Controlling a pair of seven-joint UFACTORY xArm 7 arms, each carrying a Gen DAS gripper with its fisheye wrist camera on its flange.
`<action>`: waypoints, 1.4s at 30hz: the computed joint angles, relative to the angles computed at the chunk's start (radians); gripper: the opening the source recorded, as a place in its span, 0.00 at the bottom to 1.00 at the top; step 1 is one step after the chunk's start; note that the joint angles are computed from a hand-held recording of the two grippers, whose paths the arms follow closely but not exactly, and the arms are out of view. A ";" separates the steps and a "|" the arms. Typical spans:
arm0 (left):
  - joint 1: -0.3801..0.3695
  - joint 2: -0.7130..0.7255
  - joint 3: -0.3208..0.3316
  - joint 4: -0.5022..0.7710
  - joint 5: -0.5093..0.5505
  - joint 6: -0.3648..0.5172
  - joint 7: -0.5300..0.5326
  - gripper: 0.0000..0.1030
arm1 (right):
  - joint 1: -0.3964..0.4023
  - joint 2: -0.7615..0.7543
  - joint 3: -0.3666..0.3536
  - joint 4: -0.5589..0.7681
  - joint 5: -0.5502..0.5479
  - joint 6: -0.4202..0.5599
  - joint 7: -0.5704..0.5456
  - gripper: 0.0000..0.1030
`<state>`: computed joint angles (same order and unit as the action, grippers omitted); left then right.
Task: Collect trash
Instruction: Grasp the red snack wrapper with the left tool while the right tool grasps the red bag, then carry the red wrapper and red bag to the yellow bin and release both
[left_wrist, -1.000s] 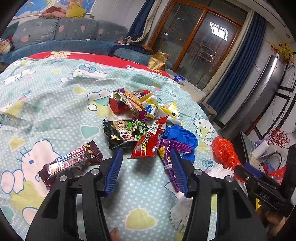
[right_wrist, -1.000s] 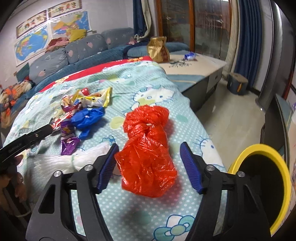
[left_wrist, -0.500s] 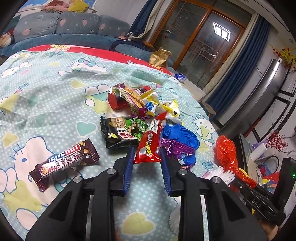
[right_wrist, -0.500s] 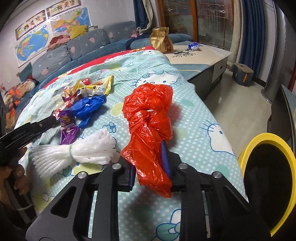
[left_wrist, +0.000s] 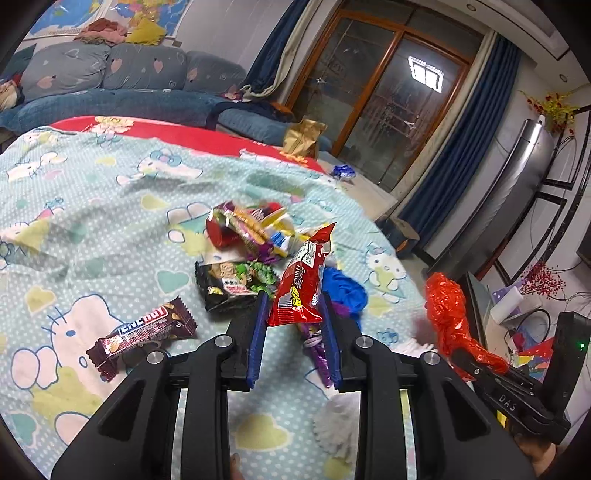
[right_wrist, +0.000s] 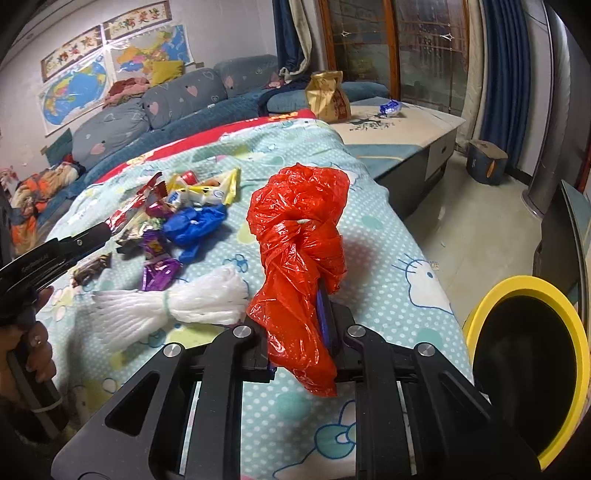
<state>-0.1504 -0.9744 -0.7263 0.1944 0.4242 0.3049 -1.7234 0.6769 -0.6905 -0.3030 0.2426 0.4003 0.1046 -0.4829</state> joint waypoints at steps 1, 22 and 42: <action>-0.006 -0.008 0.002 0.003 0.000 0.007 0.003 0.26 | -0.001 -0.009 0.002 -0.002 -0.001 0.004 0.000 0.12; -0.017 -0.023 -0.031 0.099 0.009 0.041 0.049 0.26 | -0.084 -0.233 0.050 -0.027 0.001 0.162 -0.038 0.12; 0.060 0.051 -0.113 0.194 0.013 -0.025 0.099 0.26 | -0.200 -0.318 0.042 -0.038 0.004 0.215 -0.064 0.12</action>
<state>-0.0905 -0.9232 -0.8388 0.3882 0.4375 0.2800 -1.6246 0.4773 -1.0081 -0.2607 0.2042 0.4048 0.3194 -0.5470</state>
